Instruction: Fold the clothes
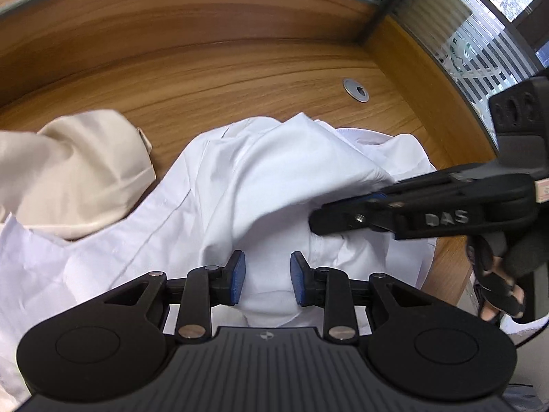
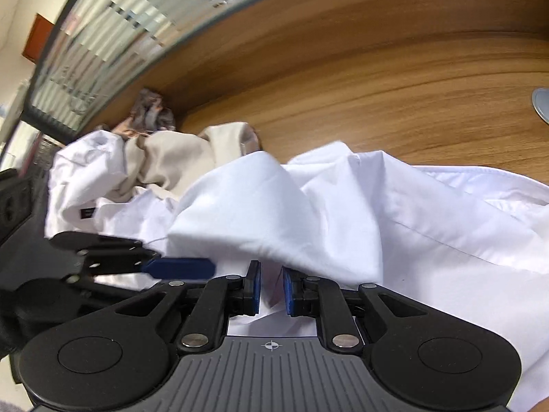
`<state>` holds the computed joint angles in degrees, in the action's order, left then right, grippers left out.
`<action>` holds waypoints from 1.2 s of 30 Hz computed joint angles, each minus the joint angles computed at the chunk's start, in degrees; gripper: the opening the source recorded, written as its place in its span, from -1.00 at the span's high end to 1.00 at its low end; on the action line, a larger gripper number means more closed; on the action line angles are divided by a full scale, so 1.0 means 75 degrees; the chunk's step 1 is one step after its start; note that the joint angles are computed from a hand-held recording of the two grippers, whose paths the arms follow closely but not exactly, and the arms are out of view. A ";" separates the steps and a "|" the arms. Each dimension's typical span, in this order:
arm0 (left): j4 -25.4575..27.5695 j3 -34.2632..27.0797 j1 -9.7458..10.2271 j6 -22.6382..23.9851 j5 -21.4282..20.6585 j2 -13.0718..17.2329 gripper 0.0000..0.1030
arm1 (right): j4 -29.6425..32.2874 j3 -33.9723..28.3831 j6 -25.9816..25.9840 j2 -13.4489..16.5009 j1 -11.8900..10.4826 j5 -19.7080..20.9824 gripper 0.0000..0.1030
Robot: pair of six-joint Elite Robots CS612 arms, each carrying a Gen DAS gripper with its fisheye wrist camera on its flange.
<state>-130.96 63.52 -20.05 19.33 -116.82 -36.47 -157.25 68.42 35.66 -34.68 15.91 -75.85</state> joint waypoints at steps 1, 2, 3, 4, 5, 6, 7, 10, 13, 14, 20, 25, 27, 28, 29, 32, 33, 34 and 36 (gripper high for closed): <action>-0.0062 0.0031 0.0011 -0.0052 -0.0025 -0.0003 0.37 | 0.0150 -0.0084 -0.0016 0.0040 0.0020 -0.0079 0.78; -0.0131 0.0066 0.0022 -0.0100 -0.0041 -0.0008 0.37 | 0.0239 -0.0129 -0.0097 0.0059 0.0031 -0.0091 0.77; -0.0164 0.0081 0.0026 -0.0132 -0.0038 -0.0005 0.37 | 0.0324 -0.0172 -0.0183 0.0077 0.0041 -0.0100 0.76; -0.0186 0.0095 0.0024 -0.0174 -0.0017 -0.0005 0.37 | 0.0409 -0.0215 -0.0269 0.0095 0.0051 -0.0109 0.76; -0.0220 0.0116 0.0031 -0.0212 -0.0032 -0.0009 0.37 | 0.0494 -0.0258 -0.0354 0.0114 0.0062 -0.0119 0.75; -0.0256 0.0134 0.0042 -0.0230 -0.0073 -0.0009 0.36 | 0.0579 -0.0302 -0.0440 0.0133 0.0073 -0.0129 0.75; -0.0324 0.0175 0.0049 -0.0227 -0.0115 -0.0023 0.36 | 0.0663 -0.0323 -0.0616 0.0129 0.0081 -0.0130 0.74; -0.0624 0.0399 0.0061 0.0088 -0.0192 -0.0128 0.32 | 0.0925 -0.0488 -0.0859 0.0217 0.0071 0.0027 0.71; -0.1114 0.0785 0.0087 0.0475 -0.0256 -0.0322 0.27 | 0.0910 -0.0461 -0.0891 0.0214 0.0051 0.0132 0.70; -0.1268 0.0899 0.0103 0.0558 -0.0294 -0.0380 0.23 | 0.0900 -0.0478 -0.0881 0.0229 0.0056 0.0131 0.69; -0.2239 0.1489 0.0220 0.0933 -0.0559 -0.0658 -0.31 | 0.0623 -0.0397 -0.0569 0.0255 0.0069 0.0116 0.56; -0.2818 0.1945 0.0245 0.1522 -0.0621 -0.0859 -0.54 | 0.0508 -0.0452 -0.0283 0.0345 0.0074 0.0102 0.52; -0.3071 0.2120 0.0220 0.1721 -0.0489 -0.0922 -0.58 | 0.0395 -0.0454 -0.0133 0.0375 0.0074 0.0097 0.67; -0.3251 0.2188 0.0207 0.1746 -0.0435 -0.0932 -0.60 | 0.0223 -0.0381 -0.0048 0.0339 0.0078 0.0058 0.72; -0.3450 0.2249 0.0195 0.1743 -0.0385 -0.0933 -0.63 | -0.0014 -0.0274 0.0088 0.0280 0.0077 0.0053 0.83; -0.3701 0.2276 0.0166 0.1625 -0.0391 -0.0875 -0.63 | -0.0653 0.0046 0.0374 0.0064 0.0089 -0.0026 0.87; -0.3733 0.2269 0.0153 0.1569 -0.0396 -0.0853 -0.64 | -0.0849 0.0147 0.0444 -0.0013 0.0097 -0.0066 0.87; -0.3760 0.2259 0.0134 0.1483 -0.0396 -0.0826 -0.65 | -0.1014 0.0241 0.0502 -0.0091 0.0100 -0.0085 0.88; -0.4010 0.2282 0.0076 0.1260 -0.0353 -0.0752 -0.70 | -0.1399 0.0432 0.0624 -0.0249 0.0107 -0.0088 0.88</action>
